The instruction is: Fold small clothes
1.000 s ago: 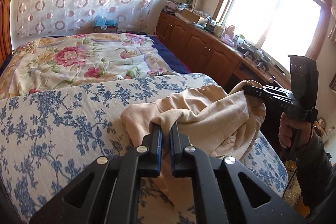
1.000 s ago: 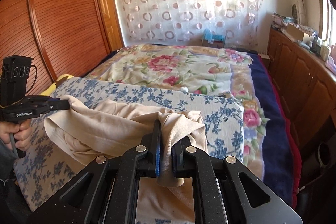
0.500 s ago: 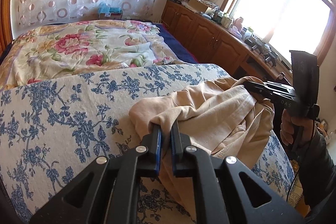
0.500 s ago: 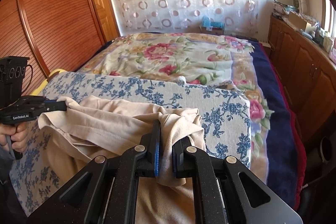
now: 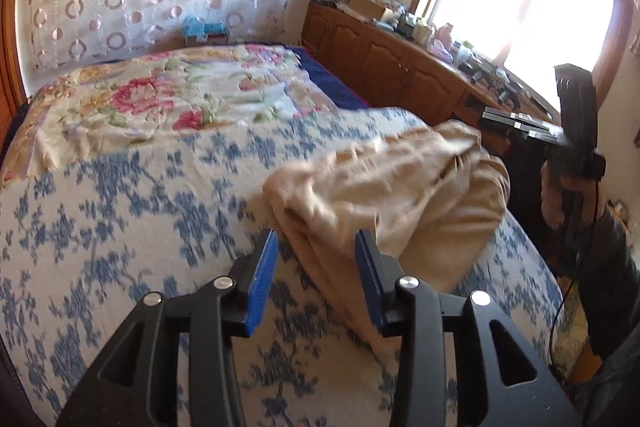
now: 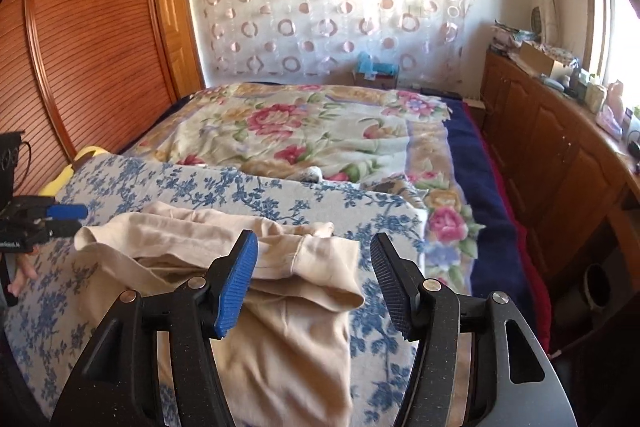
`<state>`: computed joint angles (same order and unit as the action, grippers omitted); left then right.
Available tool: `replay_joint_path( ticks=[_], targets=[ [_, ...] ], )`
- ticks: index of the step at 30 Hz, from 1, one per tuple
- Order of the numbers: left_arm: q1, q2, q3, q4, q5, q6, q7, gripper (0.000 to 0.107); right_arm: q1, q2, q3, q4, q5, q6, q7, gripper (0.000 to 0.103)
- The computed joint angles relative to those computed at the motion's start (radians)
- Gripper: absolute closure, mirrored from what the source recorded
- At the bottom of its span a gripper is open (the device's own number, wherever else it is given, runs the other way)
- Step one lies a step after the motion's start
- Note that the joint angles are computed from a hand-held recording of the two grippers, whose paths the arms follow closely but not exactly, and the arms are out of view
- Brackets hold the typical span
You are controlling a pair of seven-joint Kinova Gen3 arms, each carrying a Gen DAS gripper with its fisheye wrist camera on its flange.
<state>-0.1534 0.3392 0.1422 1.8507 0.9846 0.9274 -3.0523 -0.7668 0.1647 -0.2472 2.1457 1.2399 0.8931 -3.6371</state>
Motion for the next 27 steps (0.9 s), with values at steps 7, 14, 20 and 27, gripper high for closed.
replay_joint_path(
  ticks=[7,14,20,27],
  targets=[
    [0.039,0.014,0.016,0.014,-0.079,-0.010,-0.001,0.067,-0.013,-0.026,-0.023,0.041,-0.061,-0.007,0.012,0.042],
    [0.107,0.033,0.047,-0.036,-0.088,-0.086,0.068,0.066,0.049,-0.017,0.013,0.077,-0.055,-0.164,0.035,0.042],
    [0.139,0.084,0.073,-0.096,-0.092,-0.177,0.165,0.066,0.149,0.004,0.077,0.077,0.031,-0.369,0.083,0.042],
    [0.137,0.118,0.103,-0.096,-0.125,-0.327,0.270,0.066,0.226,0.017,0.104,0.082,0.265,-0.477,-0.065,0.100]
  ],
)
